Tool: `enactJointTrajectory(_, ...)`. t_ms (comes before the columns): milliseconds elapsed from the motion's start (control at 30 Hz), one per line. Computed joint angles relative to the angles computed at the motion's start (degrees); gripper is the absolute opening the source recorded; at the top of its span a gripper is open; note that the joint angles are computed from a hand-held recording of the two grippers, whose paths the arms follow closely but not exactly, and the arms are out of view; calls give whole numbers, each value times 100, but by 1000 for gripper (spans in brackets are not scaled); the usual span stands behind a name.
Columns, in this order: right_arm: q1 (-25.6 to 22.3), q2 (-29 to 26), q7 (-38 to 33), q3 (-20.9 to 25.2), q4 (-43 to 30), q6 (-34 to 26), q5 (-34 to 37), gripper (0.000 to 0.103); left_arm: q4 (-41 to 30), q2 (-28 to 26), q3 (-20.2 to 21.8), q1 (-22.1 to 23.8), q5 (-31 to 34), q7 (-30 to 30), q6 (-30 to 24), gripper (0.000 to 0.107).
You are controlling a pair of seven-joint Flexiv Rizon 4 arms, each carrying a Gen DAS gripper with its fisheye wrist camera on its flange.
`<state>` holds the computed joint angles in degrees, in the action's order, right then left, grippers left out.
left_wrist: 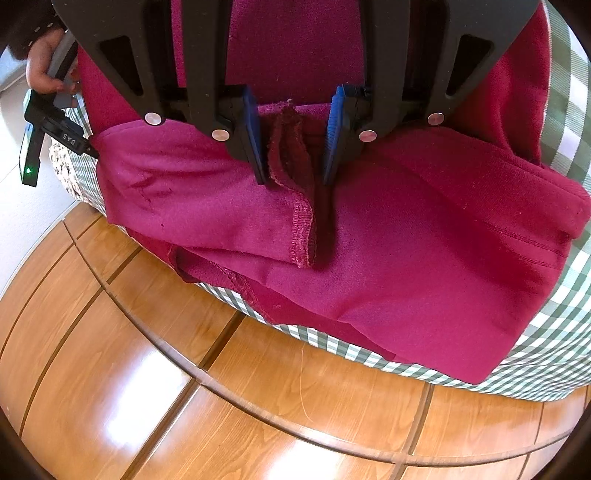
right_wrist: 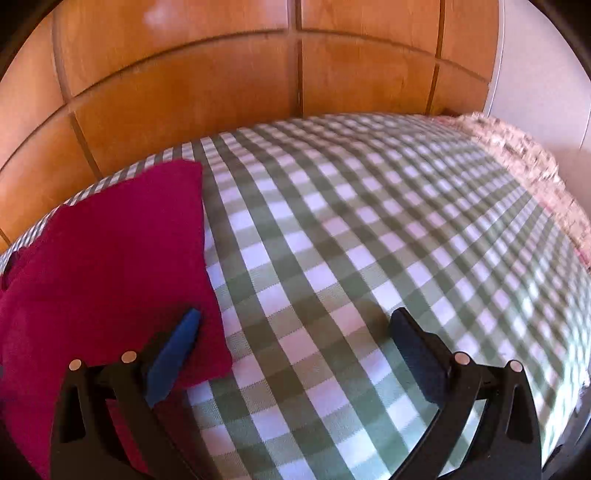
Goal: Fold small clothes
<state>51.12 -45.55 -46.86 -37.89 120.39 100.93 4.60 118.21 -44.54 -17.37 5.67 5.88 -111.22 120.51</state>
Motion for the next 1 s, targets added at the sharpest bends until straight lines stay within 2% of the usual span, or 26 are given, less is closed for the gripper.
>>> enactJointTrajectory(100,-19,-35,-10,21,12,121,40,101,24,19,-55,60,55,-20,-2,30)
enactJointTrajectory(167,-421,56,-83,438,4,476,103,101,65,128,-14,3,4,-2,-96,34)
enactJointTrajectory(200,-597,146,-138,651,49,657,175,101,96,173,-71,58,78,23,-125,45)
enactJointTrajectory(267,-994,411,-234,1112,216,1054,368,101,306,406,195,-232,-14,133,-7,69)
enactJointTrajectory(300,-1107,562,-359,1336,342,1279,506,101,457,535,497,-562,-211,197,164,72)
enactJointTrajectory(333,-1380,713,-302,1667,612,1753,270,100,611,633,746,-846,-398,260,346,75)
enactJointTrajectory(400,-1770,980,-718,2268,841,2031,222,98,987,778,910,-1009,-456,274,761,75)
enactJointTrajectory(500,-1826,1186,-1221,2651,1322,2457,262,83,1553,899,963,-948,-391,53,1365,74)
enactJointTrajectory(600,-2412,1240,-1371,3434,1733,3016,-2,66,2053,982,1082,-837,-296,-125,1811,66)
enactJointTrajectory(667,-2765,1254,-1499,3816,1920,3238,-224,53,2400,1035,1158,-658,-164,-260,2036,54)
enactJointTrajectory(733,-3067,1244,-1654,4144,2127,3482,-437,51,2670,1049,1168,-380,97,-412,2152,49)
enactJointTrajectory(833,-3754,1201,-1658,4618,2461,3763,-1248,50,2987,952,1150,60,641,-588,2370,44)
enactJointTrajectory(900,-4145,1149,-1618,4765,2605,3876,-1779,50,3096,698,1107,421,1260,-609,2678,43)
enactJointTrajectory(1000,-4603,1029,-1499,4889,2793,4108,-2401,50,3180,428,1042,708,1872,-484,2980,43)
